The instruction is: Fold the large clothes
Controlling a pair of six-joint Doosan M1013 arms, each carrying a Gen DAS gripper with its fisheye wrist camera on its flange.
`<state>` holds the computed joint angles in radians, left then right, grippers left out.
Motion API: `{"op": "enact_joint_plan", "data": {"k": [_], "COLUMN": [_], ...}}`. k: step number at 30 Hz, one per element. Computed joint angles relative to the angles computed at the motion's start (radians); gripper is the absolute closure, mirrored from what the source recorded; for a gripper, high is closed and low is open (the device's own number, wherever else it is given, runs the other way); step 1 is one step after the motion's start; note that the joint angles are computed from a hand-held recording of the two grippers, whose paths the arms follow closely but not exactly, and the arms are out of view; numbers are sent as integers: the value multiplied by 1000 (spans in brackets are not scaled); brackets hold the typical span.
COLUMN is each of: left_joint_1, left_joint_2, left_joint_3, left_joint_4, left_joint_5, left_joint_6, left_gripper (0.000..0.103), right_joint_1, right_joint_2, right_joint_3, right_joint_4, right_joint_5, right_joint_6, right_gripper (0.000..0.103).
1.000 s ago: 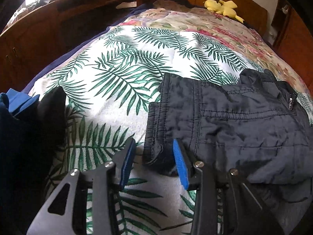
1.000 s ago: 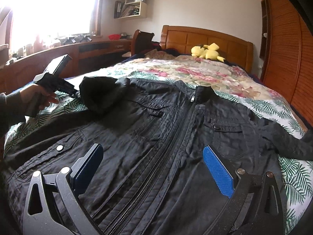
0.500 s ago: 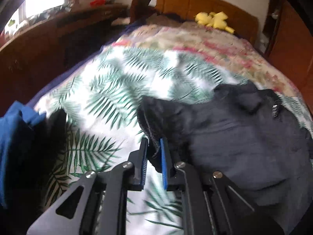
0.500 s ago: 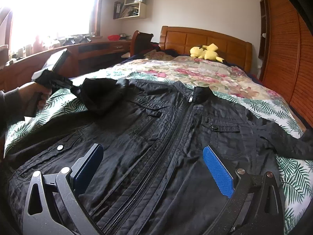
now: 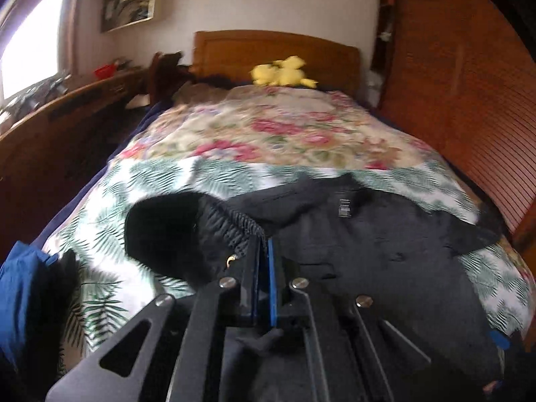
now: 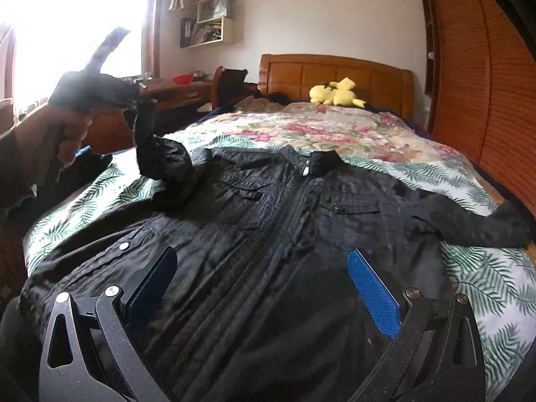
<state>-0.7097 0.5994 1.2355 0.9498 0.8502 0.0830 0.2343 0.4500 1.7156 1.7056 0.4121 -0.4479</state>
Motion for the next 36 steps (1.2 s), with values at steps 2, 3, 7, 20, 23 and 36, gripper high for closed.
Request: {"op": "enact_joint_plan", "data": {"k": [2, 3, 7, 20, 23, 36], "left_joint_1": [-24, -35, -72, -134, -150, -184], "left_joint_2": [8, 12, 14, -61, -89, -176], "left_joint_3": [-25, -34, -35, 136, 195, 376], "left_joint_4": [-1, 1, 3, 12, 78, 221], "left_joint_5": [-4, -10, -24, -42, -33, 93], "left_joint_6": [37, 48, 51, -92, -174, -394], "left_gripper": [103, 103, 103, 96, 91, 81], "right_joint_1": [-12, -15, -34, -22, -5, 110], "right_joint_2": [-16, -21, -40, -39, -30, 50], "right_joint_3": [19, 26, 49, 45, 27, -109], "right_joint_4": [23, 31, 53, -81, -163, -494], "right_joint_5": [13, 16, 29, 30, 40, 180], "right_joint_6": [-13, -16, -13, 139, 210, 422], "right_gripper": [0, 0, 0, 0, 0, 11]}}
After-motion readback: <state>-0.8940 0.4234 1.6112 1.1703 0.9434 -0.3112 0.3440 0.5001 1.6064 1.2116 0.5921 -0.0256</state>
